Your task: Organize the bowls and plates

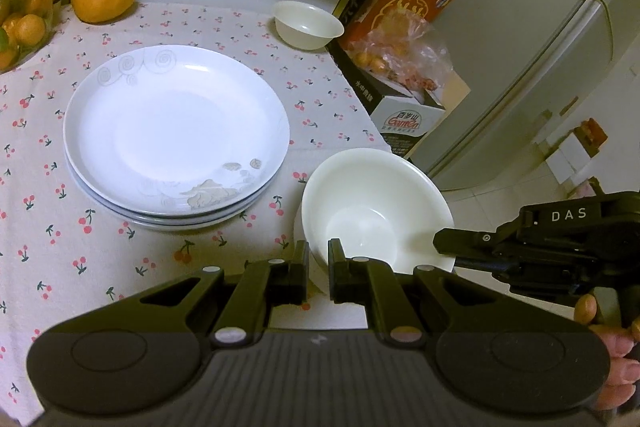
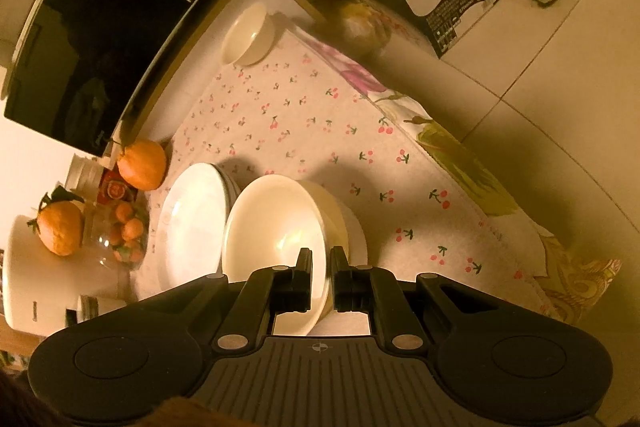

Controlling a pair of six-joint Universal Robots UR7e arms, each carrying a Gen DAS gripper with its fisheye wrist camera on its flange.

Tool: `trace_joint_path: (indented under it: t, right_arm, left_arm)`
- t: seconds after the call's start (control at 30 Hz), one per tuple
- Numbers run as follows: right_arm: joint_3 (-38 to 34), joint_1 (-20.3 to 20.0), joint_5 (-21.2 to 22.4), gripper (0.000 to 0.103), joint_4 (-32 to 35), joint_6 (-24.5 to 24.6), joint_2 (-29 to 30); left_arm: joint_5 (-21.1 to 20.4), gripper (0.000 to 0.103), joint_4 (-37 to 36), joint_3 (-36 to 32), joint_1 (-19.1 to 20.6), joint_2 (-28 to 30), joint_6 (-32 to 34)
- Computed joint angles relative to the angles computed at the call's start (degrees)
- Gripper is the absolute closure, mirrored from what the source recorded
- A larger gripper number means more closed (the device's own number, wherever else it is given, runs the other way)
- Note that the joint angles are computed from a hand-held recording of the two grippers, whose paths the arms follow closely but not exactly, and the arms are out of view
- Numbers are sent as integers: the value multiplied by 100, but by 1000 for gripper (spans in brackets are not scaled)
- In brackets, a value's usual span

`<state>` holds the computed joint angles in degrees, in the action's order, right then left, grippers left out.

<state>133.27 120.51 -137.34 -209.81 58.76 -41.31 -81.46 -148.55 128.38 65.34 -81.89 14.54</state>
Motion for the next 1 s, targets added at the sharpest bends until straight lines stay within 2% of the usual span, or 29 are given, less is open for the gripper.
trace_joint_path:
  t: [0.83,1.0]
  right_arm:
    - [-73,43,-220,90,302,-40,-38]
    - [-78,69,-239,89,296,-35,-45]
  left_arm:
    - [26,94,10,1,31,12,-4]
    - [50,87,-36,20,22,11,12]
